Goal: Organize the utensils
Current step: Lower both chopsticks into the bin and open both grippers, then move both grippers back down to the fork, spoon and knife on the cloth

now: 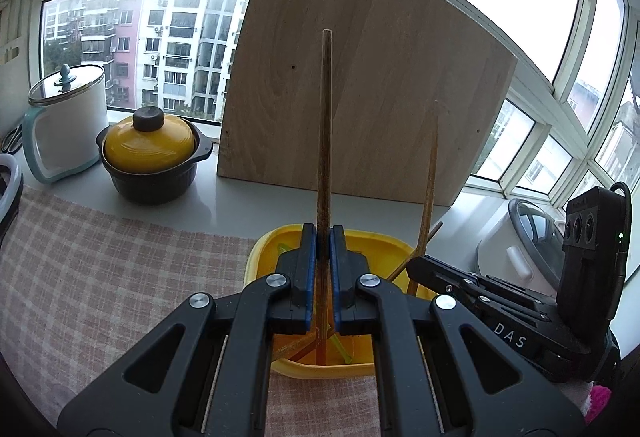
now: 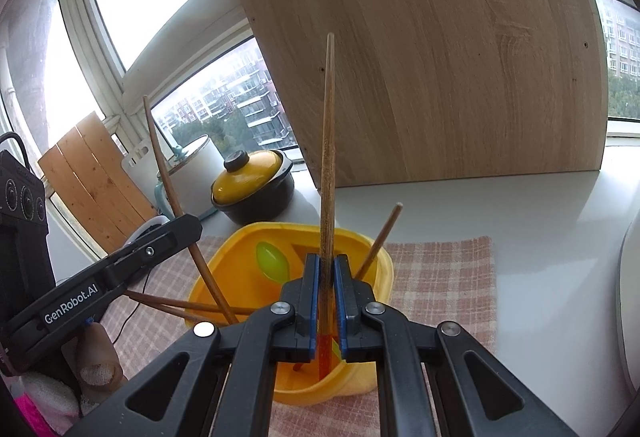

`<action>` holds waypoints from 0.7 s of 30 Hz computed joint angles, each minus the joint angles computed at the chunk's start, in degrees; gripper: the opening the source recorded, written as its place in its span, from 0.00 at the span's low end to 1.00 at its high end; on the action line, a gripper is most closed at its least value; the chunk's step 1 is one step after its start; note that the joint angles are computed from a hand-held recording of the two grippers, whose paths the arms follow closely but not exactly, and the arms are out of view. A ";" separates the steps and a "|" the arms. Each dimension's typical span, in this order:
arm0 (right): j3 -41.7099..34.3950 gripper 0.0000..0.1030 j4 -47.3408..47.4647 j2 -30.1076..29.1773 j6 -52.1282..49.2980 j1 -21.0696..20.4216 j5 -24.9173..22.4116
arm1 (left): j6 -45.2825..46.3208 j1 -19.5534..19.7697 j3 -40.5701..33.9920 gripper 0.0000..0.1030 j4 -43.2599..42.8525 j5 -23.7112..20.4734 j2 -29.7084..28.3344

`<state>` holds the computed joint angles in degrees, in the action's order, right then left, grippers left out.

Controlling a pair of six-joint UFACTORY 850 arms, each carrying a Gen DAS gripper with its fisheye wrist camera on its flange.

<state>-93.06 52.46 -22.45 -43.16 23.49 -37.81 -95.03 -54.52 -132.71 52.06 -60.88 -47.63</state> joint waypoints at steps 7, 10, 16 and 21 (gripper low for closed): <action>0.62 0.13 -0.30 0.82 0.74 -0.36 0.00 | 1.15 -0.36 0.27 0.04 -0.84 -0.09 0.30; 1.68 0.18 -0.57 1.83 0.50 -0.25 0.74 | 0.48 -0.74 1.67 0.07 -0.59 0.04 1.28; 4.82 0.28 -0.34 4.48 0.58 -0.36 2.00 | -2.10 -1.84 6.23 0.19 1.04 0.22 4.34; 7.51 0.33 -1.89 7.11 1.66 0.17 3.48 | -3.25 -3.00 9.93 0.19 2.33 -0.18 6.97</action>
